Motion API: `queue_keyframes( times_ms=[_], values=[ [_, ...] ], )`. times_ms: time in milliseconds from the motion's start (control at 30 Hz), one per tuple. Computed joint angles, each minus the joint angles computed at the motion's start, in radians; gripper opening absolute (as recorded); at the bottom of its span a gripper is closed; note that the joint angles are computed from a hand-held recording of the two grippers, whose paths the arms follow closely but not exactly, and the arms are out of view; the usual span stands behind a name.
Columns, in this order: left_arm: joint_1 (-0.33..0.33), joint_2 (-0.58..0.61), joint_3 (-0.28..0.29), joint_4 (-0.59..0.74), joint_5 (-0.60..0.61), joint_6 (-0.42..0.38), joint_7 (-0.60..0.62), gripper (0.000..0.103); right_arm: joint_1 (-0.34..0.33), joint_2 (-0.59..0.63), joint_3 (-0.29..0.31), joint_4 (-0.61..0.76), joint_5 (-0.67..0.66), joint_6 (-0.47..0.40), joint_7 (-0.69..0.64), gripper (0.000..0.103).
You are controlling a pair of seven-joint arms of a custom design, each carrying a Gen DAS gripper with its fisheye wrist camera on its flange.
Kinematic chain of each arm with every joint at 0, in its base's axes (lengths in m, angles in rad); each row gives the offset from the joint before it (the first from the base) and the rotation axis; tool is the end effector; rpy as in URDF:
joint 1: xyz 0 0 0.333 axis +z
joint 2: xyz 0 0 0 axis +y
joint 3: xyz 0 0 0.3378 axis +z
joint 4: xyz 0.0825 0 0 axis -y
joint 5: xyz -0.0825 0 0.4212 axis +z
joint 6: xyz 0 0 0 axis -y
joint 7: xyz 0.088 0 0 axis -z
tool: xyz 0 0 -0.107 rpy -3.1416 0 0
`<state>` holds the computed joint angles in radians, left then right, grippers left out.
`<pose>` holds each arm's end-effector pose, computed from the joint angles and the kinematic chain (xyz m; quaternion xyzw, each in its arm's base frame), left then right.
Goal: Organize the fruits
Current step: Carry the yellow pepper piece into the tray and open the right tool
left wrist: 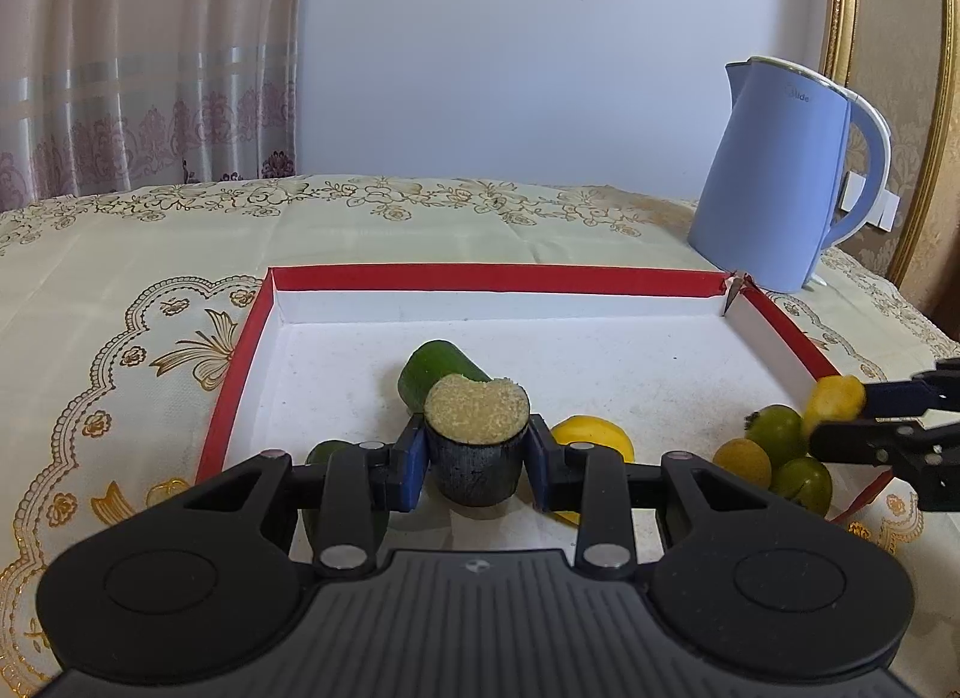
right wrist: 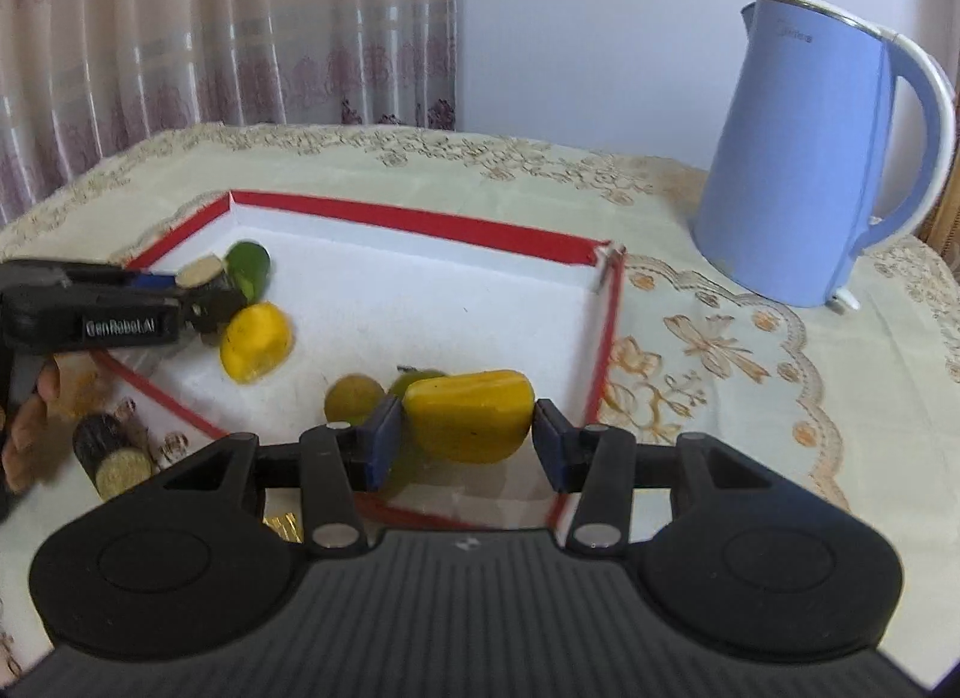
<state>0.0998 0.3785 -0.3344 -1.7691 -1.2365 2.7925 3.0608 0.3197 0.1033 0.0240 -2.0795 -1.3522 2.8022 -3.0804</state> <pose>0.7109 -0.0995 0.4052 -0.4154 0.7758 -0.4414 0.1752 0.5697 0.2527 0.4198 -0.5978 0.6659 -0.3217 0.3093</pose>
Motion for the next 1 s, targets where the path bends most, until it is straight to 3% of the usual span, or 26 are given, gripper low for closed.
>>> queue_keyframes(
  times_ms=[233,400,567,667,900,1000],
  values=[
    [0.001,0.0,-0.001,0.0,0.001,0.0,-0.001,0.033,0.018,0.088,-0.025,0.105,-0.036,0.048,0.01,0.046],
    [0.001,0.0,-0.001,0.0,0.002,0.001,-0.002,0.033,0.026,0.041,-0.036,0.068,-0.068,0.021,0.049,0.046],
    [0.002,0.0,0.001,0.001,0.009,-0.005,-0.011,0.033,-0.004,0.046,-0.024,0.059,0.038,-0.014,-0.034,0.046],
    [0.002,0.0,0.0,0.001,0.007,-0.005,-0.011,0.033,-0.004,0.066,-0.039,0.075,0.012,0.007,0.008,0.046],
    [0.003,0.0,-0.001,0.001,0.007,-0.004,-0.01,0.033,0.01,0.125,-0.06,0.155,0.068,0.032,-0.078,0.046],
    [0.002,0.0,-0.001,0.001,0.008,-0.004,-0.012,0.033,0.03,0.101,-0.075,0.136,0.02,0.04,-0.04,0.046]
  ],
)
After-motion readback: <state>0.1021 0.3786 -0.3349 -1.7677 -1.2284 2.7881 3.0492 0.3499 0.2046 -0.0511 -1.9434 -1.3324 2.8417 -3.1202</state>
